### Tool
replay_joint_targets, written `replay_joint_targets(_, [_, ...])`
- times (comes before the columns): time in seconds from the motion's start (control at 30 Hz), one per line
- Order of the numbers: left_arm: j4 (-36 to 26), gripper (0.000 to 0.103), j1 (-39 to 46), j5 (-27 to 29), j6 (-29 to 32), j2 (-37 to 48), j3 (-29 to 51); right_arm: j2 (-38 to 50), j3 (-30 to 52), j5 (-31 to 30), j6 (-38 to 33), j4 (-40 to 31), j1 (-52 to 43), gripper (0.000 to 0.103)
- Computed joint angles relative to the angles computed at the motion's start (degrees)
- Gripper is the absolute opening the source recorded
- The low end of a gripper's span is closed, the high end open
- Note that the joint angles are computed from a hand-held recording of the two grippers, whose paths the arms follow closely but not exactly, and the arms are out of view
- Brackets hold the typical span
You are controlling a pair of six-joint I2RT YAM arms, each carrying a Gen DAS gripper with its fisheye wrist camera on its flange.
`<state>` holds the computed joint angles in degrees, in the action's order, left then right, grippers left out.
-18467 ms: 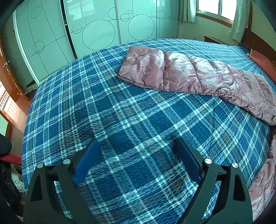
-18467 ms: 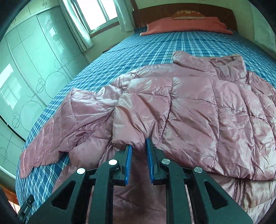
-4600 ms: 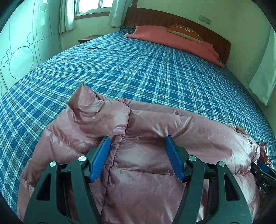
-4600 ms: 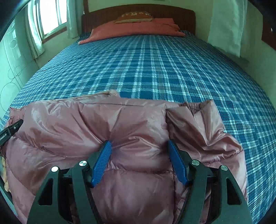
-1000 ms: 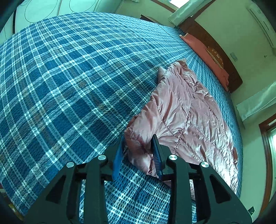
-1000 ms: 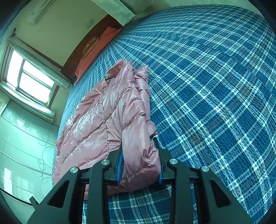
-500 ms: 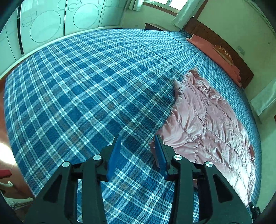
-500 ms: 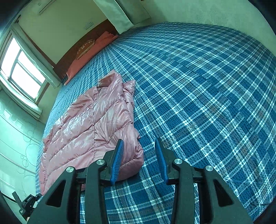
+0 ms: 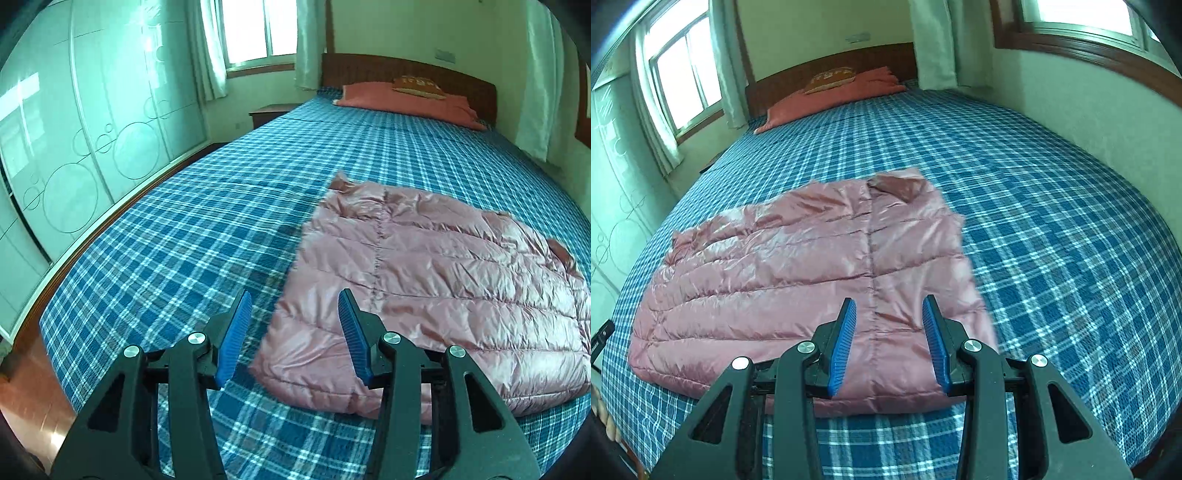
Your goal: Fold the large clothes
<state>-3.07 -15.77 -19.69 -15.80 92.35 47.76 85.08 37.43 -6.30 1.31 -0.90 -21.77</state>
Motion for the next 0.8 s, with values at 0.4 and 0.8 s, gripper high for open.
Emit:
replay_joint_targets(0.4, [-8.2,0.049,-11.2,-8.0,0.9,26.8,27.4,22.6,20.0,12.6,1.8,0.1,18.3,0.038])
replay_joint_targets(0.8, [-9.8,0.039,-11.7,-8.9,4.2,37.4,35.8,33.3,26.6,15.2,1.0,-1.3,20.4,0.038])
